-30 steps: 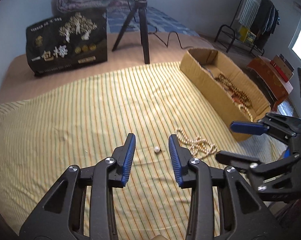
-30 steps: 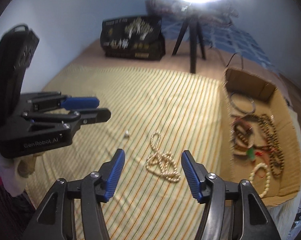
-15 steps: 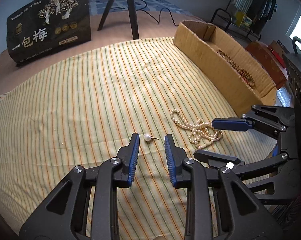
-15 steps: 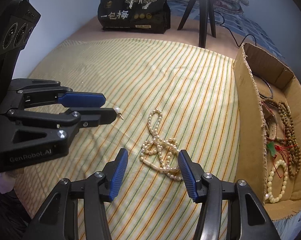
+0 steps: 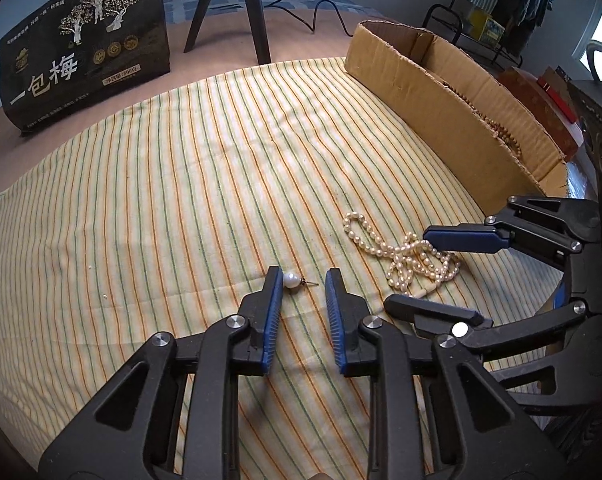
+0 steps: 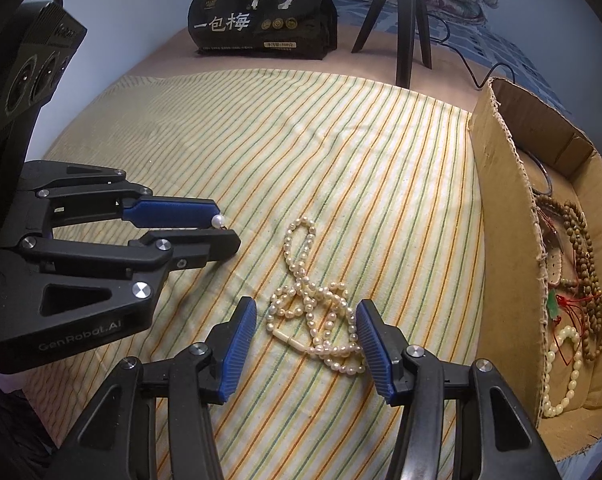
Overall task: Organize jewelry
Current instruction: 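Grasp the second pearl earring with the left gripper while the right gripper grasps the pearl necklace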
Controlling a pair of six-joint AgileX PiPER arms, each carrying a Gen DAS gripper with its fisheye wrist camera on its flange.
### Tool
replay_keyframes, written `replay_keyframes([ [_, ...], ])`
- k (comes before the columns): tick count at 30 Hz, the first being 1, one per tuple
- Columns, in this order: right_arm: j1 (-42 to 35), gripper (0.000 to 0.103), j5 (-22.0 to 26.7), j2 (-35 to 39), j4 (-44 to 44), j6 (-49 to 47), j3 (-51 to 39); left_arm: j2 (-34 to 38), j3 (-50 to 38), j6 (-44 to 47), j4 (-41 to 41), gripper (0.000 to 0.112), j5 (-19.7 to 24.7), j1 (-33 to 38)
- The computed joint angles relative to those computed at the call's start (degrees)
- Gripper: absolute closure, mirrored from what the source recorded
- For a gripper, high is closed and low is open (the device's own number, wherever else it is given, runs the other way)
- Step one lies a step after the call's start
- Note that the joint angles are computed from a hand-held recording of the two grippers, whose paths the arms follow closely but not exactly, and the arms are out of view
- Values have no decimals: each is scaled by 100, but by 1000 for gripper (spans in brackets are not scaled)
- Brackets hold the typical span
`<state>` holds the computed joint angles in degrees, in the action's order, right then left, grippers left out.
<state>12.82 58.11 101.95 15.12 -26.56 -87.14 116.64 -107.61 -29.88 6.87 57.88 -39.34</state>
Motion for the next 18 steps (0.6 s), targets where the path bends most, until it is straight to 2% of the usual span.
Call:
replay_keyframes([
  [3,24,50,-8,15,-48,28,-4,53,-50,-2,57,100,41,-17],
  [4,24,54,-6,13,-49,30,-9,59,-51,-18,108,100,45,-34],
  [8,-19,77,59,60,-4,67,-86,56,-44,-73,213,103,46,-60],
  [12,-54,91,95,72,41,105,-121,50,-70,-140,268,104,73,-73],
  [13,-45,98,97,64,27,123,-126,44,-69,-147,278,104,76,-75],
  [18,-36,98,111,-66,49,105,-166,-81,-43,-275,387,104,78,-86],
])
